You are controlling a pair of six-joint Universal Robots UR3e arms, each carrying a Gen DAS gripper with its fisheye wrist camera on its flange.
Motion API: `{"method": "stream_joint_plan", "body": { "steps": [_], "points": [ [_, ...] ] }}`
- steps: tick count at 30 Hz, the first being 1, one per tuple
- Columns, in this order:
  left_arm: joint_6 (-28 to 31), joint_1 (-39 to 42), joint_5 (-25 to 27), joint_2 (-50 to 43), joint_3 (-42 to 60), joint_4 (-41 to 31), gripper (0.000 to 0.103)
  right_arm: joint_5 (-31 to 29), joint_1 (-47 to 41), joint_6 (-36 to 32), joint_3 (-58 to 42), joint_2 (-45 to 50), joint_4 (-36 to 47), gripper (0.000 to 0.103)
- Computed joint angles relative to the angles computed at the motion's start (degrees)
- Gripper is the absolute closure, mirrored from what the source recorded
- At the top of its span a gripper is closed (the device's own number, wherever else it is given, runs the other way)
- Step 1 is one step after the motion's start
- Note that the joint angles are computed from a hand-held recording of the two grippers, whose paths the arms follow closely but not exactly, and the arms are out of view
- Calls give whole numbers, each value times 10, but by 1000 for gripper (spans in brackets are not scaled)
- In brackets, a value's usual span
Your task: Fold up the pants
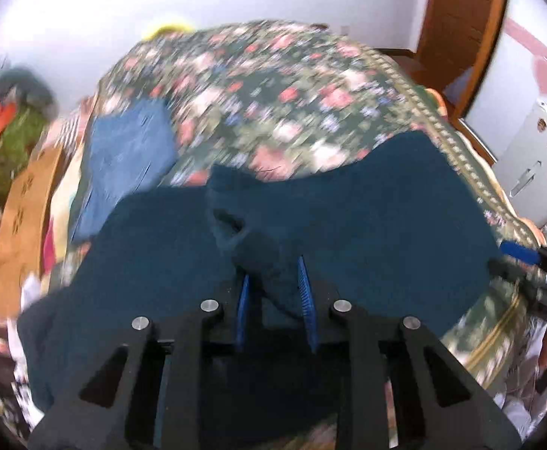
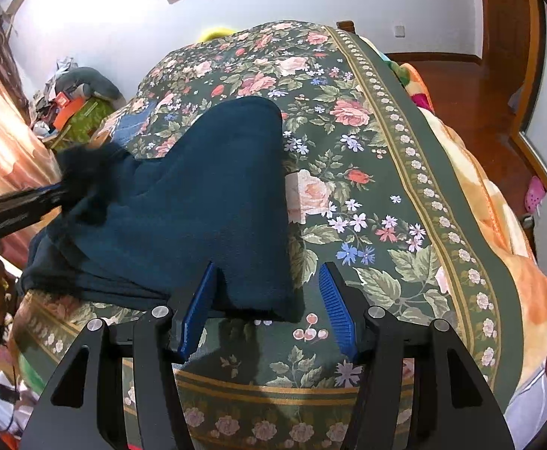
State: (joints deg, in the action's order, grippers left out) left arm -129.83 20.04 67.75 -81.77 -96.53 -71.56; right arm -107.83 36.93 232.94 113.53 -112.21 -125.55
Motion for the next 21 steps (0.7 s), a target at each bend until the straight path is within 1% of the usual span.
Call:
{"method": "stream_joint_plan", "body": {
  "steps": [1,2,3,5,6,9,11,12,13,15,17,19,20,21],
  "points": [
    [19,26,-3,-4,12,-40,76,-1,0,-2,-6,3,6,50],
    [41,53,-10,-8,24,-82,71,0,0,-4,-14,6,12,50],
    [51,67,-14,-9,29,-99,63,-3,2,-5,-25,12,18,50],
    [72,105,-29,3,31,-129,51,-12,7,-11,-50,25,26,50],
    [81,123,-40,10,38,-142,50,-16,8,-18,-64,34,28,50],
    [72,138,-57,21,52,-134,50,-30,13,-43,-116,69,29,50],
    [77,144,-86,8,99,-173,49,-32,11,-65,-146,94,22,50],
    [82,141,-93,-2,121,-193,49,-31,8,-78,-162,110,18,50],
    [83,136,-98,-8,131,-197,49,-27,4,-88,-175,123,16,50],
    [73,114,-104,-10,129,-176,49,-5,-11,-107,-194,150,4,50],
    [57,88,-90,-14,109,-133,49,22,-27,-110,-198,172,-12,50],
    [34,48,-59,-31,84,-83,49,45,-36,-112,-196,189,-21,50],
    [30,39,-48,-36,76,-70,49,51,-38,-111,-196,200,-19,50],
    [12,17,-18,-48,56,-30,49,55,-37,-109,-197,207,-13,50]
  ]
}}
